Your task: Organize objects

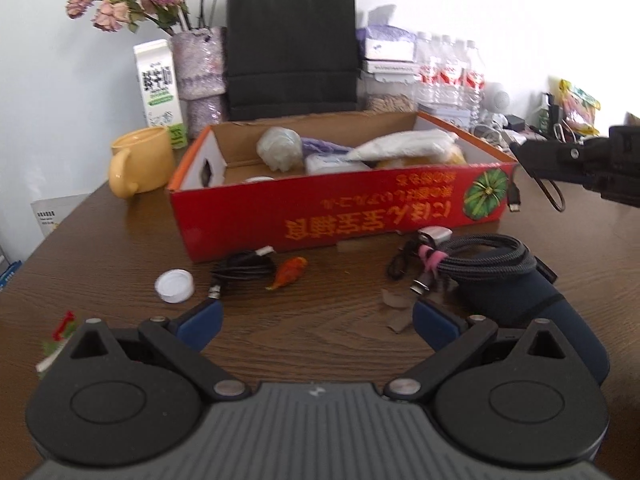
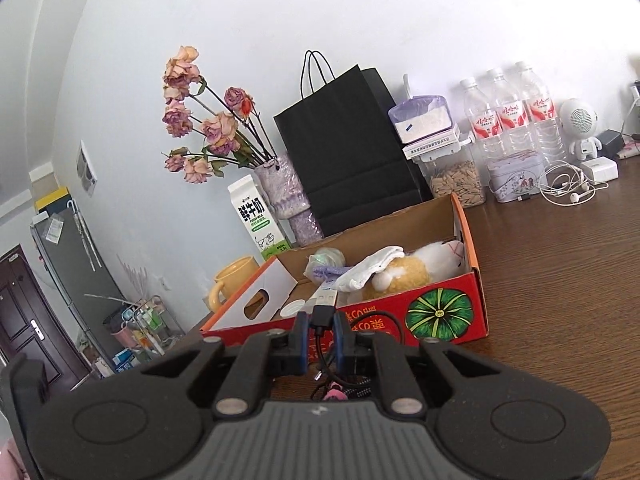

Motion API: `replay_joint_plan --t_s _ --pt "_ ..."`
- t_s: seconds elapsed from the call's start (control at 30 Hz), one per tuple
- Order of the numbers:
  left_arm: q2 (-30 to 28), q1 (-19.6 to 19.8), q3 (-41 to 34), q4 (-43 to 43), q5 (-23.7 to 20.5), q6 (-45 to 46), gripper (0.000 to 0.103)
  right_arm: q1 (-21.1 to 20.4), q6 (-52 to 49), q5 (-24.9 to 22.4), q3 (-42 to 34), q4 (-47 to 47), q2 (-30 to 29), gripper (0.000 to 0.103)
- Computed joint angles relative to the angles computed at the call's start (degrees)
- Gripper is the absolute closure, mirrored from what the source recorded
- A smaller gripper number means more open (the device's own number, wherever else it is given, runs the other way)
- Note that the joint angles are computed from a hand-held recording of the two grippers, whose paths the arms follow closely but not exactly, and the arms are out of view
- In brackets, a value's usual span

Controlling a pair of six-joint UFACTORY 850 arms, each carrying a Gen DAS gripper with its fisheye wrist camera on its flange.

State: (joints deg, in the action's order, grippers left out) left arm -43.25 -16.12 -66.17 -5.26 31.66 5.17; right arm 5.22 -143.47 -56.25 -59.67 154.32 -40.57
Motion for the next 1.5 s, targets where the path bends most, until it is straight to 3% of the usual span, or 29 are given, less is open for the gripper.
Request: replay_joint_plan --t_s 0.53,0.6,0.73,0.87,0.97,1.07,1.5 --pt "-5.0 -4.1 -7.1 -8.6 -3.6 6.1 0.002 0.6 -3.3 -0.7 2.1 5.1 0.3 0.092" --pt "-5.3 -4.1 -7.5 -9.3 -4.3 6.3 0.007 0.7 -3.5 -0.9 2.2 5.2 0.3 0.092" --pt "-5.4 -3.9 -7.4 -6.3 -4.6 3.4 0.030 0.8 -3.8 -1.0 2.2 5.3 0.3 0.092" --pt "-4.6 -3.4 -5.8 2.1 -3.0 -3.2 0.072 0.8 -3.7 -1.1 2.2 5.2 0.2 0.092" --pt "-4.1 -3.0 -4.9 5.3 -2.2 -6.1 0.093 0.7 -3.5 -1.2 2.1 5.1 0.2 0.092" --pt "-3.8 -2.7 -4.3 6.7 -1.9 -7.7 0.099 0.7 -3.5 -1.3 2.1 5.0 0.2 0.092" --pt "-0.1 -1.2 2.0 6.4 5.7 -6.7 0.100 0.8 -4.5 -1.2 2.1 5.7 0.0 0.092"
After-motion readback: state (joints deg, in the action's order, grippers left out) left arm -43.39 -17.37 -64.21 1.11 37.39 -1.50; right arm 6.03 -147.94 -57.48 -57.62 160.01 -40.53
